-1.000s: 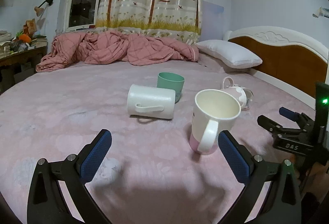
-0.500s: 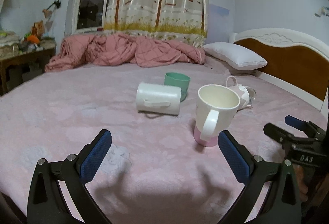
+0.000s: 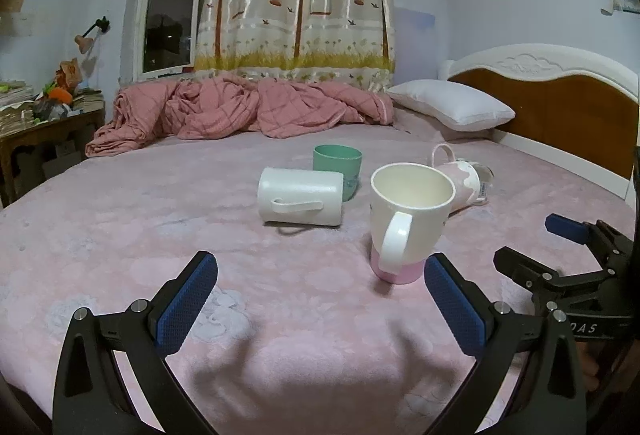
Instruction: Flip cup upright
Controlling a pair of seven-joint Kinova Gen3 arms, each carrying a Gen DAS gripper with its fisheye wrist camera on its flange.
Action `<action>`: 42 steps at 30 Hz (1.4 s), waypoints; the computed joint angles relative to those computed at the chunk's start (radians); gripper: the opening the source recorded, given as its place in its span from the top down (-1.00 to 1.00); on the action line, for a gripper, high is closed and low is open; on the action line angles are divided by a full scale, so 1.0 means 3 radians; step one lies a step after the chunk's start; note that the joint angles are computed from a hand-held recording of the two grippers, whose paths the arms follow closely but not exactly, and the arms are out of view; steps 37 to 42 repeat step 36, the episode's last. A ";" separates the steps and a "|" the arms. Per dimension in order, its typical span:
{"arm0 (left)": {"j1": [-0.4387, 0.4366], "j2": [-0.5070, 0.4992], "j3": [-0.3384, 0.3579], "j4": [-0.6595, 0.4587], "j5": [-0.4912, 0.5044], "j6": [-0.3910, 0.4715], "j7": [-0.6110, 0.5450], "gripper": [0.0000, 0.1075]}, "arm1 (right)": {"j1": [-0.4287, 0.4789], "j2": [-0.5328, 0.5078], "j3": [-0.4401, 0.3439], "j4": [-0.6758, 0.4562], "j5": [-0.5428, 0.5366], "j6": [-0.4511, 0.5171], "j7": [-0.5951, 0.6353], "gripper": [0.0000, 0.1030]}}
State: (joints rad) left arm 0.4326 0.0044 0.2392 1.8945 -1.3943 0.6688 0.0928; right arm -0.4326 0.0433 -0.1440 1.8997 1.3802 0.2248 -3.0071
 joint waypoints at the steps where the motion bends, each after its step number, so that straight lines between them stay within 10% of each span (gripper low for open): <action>1: 0.0005 0.0007 0.0006 -0.0001 -0.0004 0.0020 0.0007 -0.91 | -0.0006 0.0002 -0.0005 0.0002 0.0023 0.0012 -0.0009 -1.00; 23: -0.0092 -0.0073 -0.0014 0.0052 -0.0073 0.0005 0.0164 -0.91 | -0.0053 0.0056 0.0131 -0.0088 -0.0678 -0.0052 0.0538 -1.00; 42: -0.0145 -0.0117 -0.0008 0.0089 -0.0120 -0.0093 0.0211 -0.91 | -0.0089 0.0058 0.0156 -0.0075 -0.0299 0.0021 0.0185 -1.00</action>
